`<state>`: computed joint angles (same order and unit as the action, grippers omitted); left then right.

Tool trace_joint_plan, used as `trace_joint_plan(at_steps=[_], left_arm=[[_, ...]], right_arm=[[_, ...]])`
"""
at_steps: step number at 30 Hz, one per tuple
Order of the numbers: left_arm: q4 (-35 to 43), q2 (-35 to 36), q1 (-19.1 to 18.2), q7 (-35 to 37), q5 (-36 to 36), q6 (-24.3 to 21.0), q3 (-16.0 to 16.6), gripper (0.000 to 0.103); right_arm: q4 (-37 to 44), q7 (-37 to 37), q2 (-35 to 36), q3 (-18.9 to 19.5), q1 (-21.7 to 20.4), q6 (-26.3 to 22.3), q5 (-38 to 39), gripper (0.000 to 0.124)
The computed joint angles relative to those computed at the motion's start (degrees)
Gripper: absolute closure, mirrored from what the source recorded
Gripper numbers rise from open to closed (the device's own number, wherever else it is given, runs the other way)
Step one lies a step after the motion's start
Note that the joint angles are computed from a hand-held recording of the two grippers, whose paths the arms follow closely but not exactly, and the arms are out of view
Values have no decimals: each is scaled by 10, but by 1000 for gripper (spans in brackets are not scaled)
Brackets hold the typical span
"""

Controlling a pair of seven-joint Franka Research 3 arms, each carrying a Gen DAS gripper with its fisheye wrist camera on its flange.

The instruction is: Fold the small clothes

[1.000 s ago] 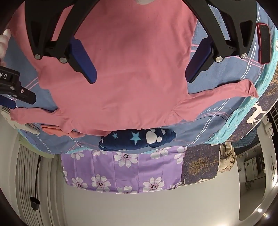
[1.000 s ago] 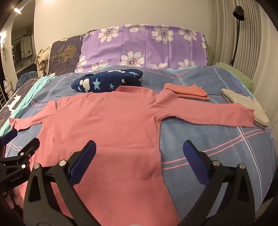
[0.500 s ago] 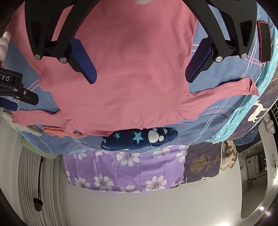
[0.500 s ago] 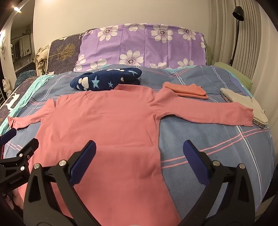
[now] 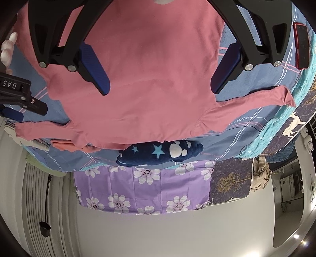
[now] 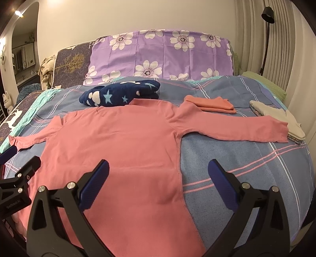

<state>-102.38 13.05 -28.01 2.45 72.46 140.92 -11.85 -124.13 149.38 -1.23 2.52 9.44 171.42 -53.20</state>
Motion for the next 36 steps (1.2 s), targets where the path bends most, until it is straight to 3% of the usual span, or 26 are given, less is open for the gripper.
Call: trace_joint_plan(at_steps=[5,17,27,31,36], left_arm=[[-2,-4,-3,-21,15,-16,0,1],[-16,-8,15,5,-25,28,0,1],[-27,-13,16,0,-25,30,1,1],[-33,-17,16,-7,-19,25,0,2],[-37,-19,20,-2,-27,30,-3,10]], right_arm=[[-3,-23,5,-1,4,0,28,23],[1,12,8,-6,9,1,-29,25],[-5,6,5,-5,8,11,-31,37],[-16,-47,4,-5,8,34,25,46],[-19,-56,3,-1,7,35,31,51]])
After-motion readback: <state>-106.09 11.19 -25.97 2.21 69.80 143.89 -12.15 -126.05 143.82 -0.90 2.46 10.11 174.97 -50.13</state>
